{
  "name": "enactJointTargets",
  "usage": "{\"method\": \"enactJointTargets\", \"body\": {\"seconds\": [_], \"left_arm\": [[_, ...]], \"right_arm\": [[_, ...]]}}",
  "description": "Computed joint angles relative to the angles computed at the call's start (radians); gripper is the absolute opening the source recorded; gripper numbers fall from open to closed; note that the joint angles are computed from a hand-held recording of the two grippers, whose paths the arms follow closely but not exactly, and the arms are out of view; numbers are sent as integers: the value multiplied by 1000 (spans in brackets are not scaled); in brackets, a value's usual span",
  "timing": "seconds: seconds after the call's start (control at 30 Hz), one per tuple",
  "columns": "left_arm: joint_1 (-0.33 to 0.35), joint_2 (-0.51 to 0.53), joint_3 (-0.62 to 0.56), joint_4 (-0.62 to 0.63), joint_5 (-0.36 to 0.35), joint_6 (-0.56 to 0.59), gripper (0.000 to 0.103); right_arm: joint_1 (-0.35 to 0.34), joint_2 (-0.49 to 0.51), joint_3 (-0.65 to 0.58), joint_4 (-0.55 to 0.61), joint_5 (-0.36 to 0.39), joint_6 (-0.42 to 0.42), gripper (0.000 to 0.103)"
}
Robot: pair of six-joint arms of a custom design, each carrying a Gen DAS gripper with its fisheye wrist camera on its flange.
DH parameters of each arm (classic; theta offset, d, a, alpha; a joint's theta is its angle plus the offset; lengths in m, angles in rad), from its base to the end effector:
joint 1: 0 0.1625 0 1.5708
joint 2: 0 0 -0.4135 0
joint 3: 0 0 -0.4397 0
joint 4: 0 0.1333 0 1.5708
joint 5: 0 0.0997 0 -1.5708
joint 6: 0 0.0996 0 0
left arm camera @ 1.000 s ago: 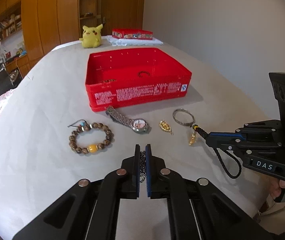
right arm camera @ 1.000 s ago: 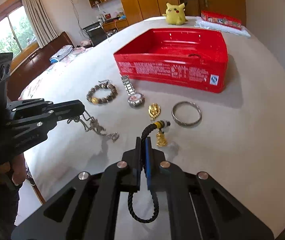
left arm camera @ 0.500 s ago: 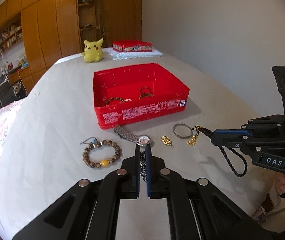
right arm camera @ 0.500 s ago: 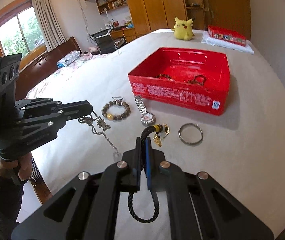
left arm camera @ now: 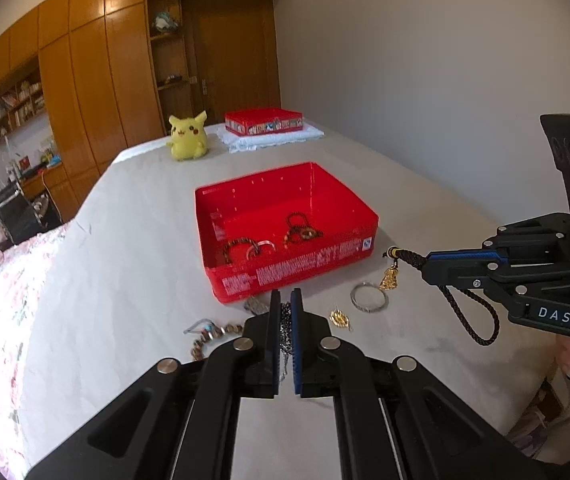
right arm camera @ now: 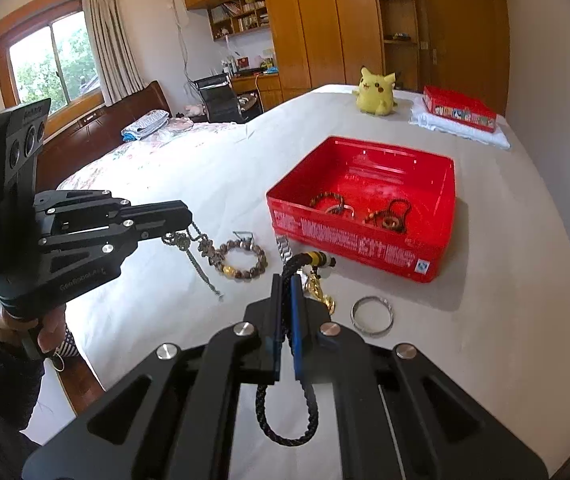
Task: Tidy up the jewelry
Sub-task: 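Carry the keychain and the silver chain in both tools over the red box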
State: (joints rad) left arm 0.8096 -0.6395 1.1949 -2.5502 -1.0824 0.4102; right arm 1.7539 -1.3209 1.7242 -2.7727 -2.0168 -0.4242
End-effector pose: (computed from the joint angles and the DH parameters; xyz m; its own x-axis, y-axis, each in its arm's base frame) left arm -0.4439 -0.7269 0.1383 -0.4577 0.6936 -0.5562 0.8846 0.4180 -0.2067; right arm 0.2055 -0.6135 0.3993 -0.8075 -0.1552 0.5691 -0.5041 0.6827 -0.5290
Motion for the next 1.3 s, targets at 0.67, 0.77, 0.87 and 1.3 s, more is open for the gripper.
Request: {"method": "enactJointTargets", "body": {"seconds": [0.67,0.77,0.87,1.3], "left_arm": [[-14,96,-194,49,-4,66,4],[-14,122,-241,62,-1,78,4],[-14,150,-291,76,2,89,4],[-8,322,-605,202,14,127,4]], "right_arm": [[16,70,-174,65,-17,-45,2],[20,87,-206,71,-26,-57,2],[21,103,-235,78,-28,-66,2],[14,186,-382,123,-33,-79,2]]}}
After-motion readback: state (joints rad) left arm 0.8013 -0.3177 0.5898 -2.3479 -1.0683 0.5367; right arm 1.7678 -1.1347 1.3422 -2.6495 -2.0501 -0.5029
